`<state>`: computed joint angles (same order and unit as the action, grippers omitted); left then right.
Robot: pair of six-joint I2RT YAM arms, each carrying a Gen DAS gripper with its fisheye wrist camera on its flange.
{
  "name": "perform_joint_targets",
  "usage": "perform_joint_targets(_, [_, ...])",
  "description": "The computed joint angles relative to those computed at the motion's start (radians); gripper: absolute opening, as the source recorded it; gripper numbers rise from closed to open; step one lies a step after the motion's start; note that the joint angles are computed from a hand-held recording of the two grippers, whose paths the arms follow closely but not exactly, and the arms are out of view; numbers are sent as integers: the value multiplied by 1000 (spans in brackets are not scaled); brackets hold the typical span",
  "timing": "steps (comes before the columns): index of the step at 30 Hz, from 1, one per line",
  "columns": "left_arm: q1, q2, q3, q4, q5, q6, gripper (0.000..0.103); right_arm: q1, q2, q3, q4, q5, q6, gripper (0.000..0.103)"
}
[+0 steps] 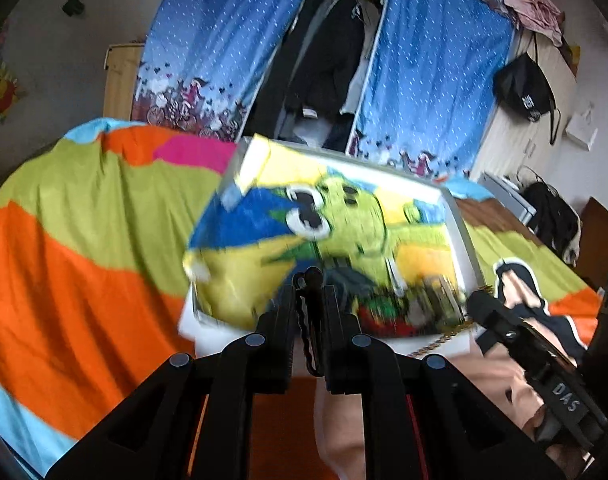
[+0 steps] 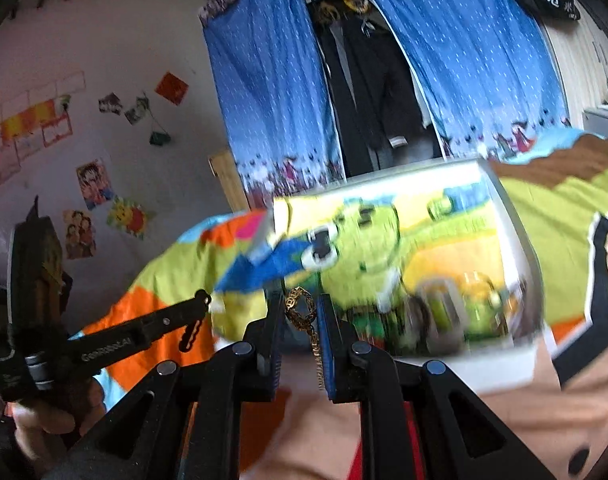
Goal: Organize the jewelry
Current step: 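Carry the gold chain bracelet with the right tool into the tray, then open the right tool to release the gold bracelet in the tray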
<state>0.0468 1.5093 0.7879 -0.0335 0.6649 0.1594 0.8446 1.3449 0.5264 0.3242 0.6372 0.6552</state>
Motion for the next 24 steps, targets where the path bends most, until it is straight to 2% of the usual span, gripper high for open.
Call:
perform_joint_targets(5, [-30,121,90,62,-39,-44,9,-111,53,18,130,-96,-87,15])
perform_joint_targets(10, [-55,246,142,91,-81,-48,9,-186,145,25,188,-163,-91,15])
perform_joint_targets(18, [-67,353,185,89,-110,-33,9,-246,251,10,213,-234,-25,15])
perform_joint_targets(24, [-58,384,222,37,-104,-38,9,-255,276,30,167,-241,-10,17])
